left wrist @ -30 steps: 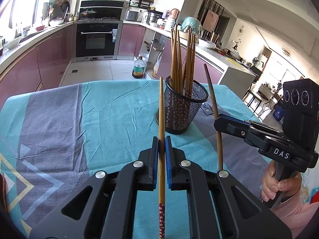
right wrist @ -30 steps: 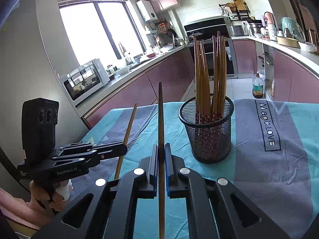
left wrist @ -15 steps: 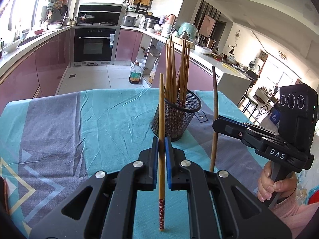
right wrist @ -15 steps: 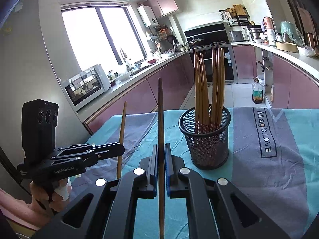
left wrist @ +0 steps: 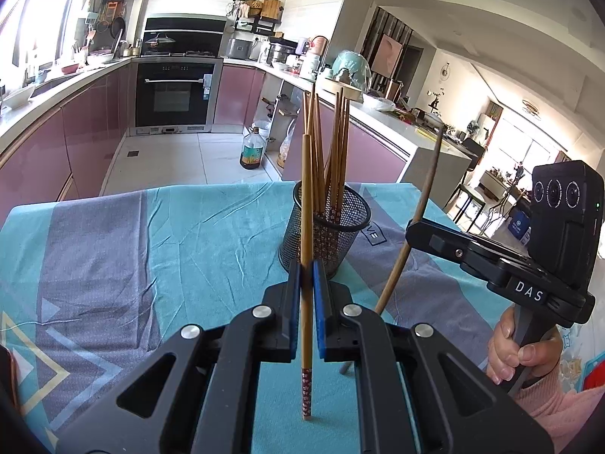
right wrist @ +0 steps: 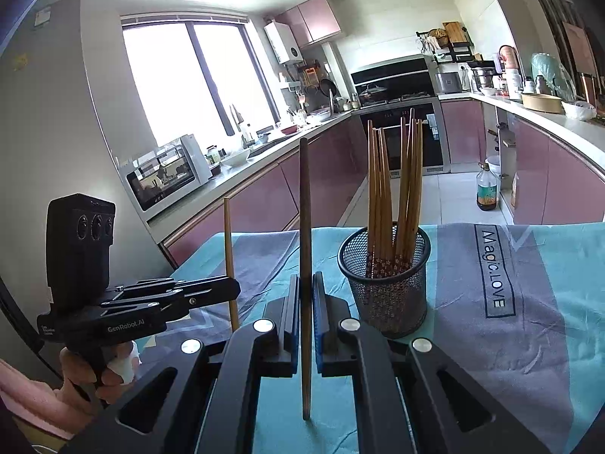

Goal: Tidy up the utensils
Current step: 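Lift the left tool's chopstick upright toward the mesh cup while the right tool carries its chopstick there, then lower the left tool's chopstick into the cup while the right tool lowers its own beside it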

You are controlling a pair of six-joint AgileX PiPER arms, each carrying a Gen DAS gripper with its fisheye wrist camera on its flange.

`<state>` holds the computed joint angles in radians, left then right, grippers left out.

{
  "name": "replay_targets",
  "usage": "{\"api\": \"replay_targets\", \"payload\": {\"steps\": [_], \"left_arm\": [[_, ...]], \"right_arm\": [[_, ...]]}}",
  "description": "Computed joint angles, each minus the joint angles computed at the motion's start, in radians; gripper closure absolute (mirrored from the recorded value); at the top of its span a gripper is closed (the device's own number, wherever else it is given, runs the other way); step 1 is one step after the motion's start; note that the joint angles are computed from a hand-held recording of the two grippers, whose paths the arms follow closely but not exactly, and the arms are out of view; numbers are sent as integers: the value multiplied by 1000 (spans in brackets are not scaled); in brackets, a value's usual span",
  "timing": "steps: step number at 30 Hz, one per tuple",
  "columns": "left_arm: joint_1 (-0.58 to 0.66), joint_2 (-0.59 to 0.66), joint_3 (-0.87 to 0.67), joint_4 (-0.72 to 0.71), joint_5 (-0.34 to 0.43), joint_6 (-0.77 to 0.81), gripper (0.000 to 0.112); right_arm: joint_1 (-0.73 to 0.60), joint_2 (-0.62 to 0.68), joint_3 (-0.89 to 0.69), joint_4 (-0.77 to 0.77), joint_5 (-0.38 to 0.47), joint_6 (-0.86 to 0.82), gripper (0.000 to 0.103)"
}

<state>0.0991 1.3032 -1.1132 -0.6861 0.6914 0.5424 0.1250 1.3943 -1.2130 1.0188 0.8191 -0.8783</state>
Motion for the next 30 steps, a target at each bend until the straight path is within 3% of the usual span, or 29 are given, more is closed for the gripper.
{"api": "replay_targets", "payload": {"steps": [14,30], "left_arm": [[16,-19,4,-40,2,46,105],[18,18,-95,-78,41,69,105]], "right_arm": [[4,0,-56,-29,-10,19,98],[-13,-6,-130,-54,-13,30,98]]}}
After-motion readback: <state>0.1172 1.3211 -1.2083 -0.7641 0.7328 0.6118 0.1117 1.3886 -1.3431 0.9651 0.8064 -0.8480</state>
